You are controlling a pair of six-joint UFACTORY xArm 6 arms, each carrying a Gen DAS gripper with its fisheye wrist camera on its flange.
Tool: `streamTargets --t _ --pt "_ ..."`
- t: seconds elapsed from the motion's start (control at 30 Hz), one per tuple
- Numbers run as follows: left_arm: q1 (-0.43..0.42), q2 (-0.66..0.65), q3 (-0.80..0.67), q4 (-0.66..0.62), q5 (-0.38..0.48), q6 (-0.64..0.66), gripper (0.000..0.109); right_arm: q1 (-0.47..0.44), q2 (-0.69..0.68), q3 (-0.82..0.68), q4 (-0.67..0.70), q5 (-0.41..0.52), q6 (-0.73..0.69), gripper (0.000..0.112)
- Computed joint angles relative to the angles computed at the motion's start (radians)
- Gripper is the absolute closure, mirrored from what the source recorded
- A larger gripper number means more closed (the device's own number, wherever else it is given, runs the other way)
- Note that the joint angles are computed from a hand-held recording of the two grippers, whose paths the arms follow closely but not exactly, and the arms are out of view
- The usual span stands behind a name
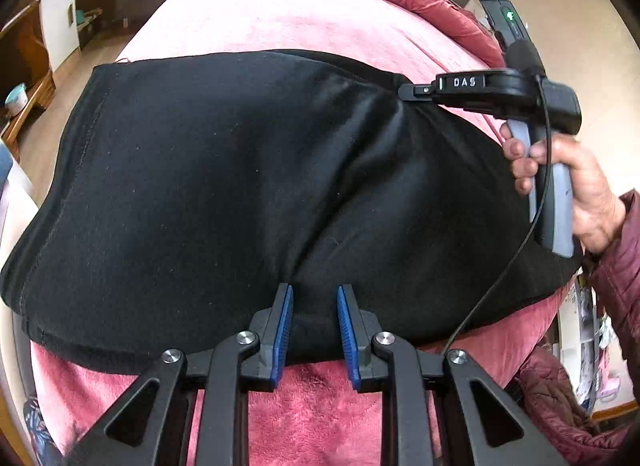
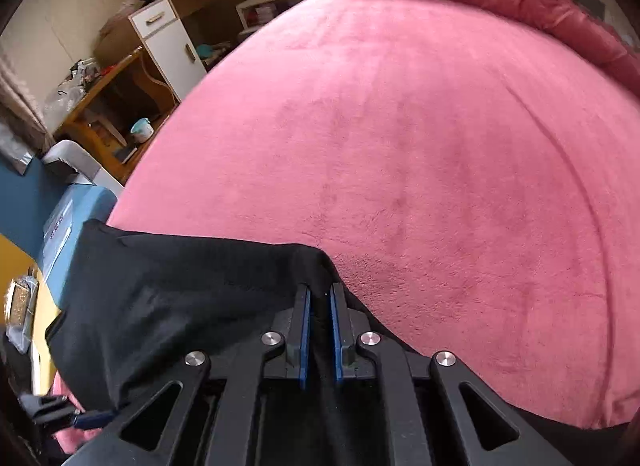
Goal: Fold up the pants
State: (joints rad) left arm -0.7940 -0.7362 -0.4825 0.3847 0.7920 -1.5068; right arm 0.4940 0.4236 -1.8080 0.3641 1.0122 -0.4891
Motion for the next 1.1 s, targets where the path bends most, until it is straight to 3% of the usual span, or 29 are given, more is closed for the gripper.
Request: streamTargets --t 0.1,0.23,0.37,0.47,0.6,0.73,1.0,1.1 --pt "0.005 -0.019 -0.006 -0.006 0.019 -0.004 0.085 0.002 0.001 -0.009 0.016 0.001 0.015 0.100" --pt "-0.001 -0.057 -0.039 0.045 0.106 -0.026 0.084 -0.021 -0.103 0.119 0.070 -0.077 0.009 0.071" --pt "-0.055 -0.022 -0.143 0.129 0.314 -0.055 0.077 -0.046 -0.232 0.266 0.123 -0.124 -0.020 0.069" --pt "-0.069 0.007 -0.178 0.150 0.383 -0.052 0.075 -0.048 -0.331 0.383 0.143 -0.113 -0.062 0.069" --pt "-0.088 0.022 -0.185 0.145 0.394 -0.077 0.074 -0.079 -0.492 0.569 0.118 -0.081 -0.131 0.069" --pt "-0.129 0.040 -0.181 0.148 0.393 -0.112 0.073 -0.092 -0.614 0.727 0.051 -0.107 -0.148 0.068" --pt "-0.127 0.123 -0.192 0.124 0.354 -0.119 0.073 -0.140 -0.712 0.875 -0.033 -0.148 -0.096 0.066" --pt "-0.128 0.128 -0.177 0.104 0.341 -0.134 0.073 -0.179 -0.714 0.887 0.023 -0.124 -0.124 0.066"
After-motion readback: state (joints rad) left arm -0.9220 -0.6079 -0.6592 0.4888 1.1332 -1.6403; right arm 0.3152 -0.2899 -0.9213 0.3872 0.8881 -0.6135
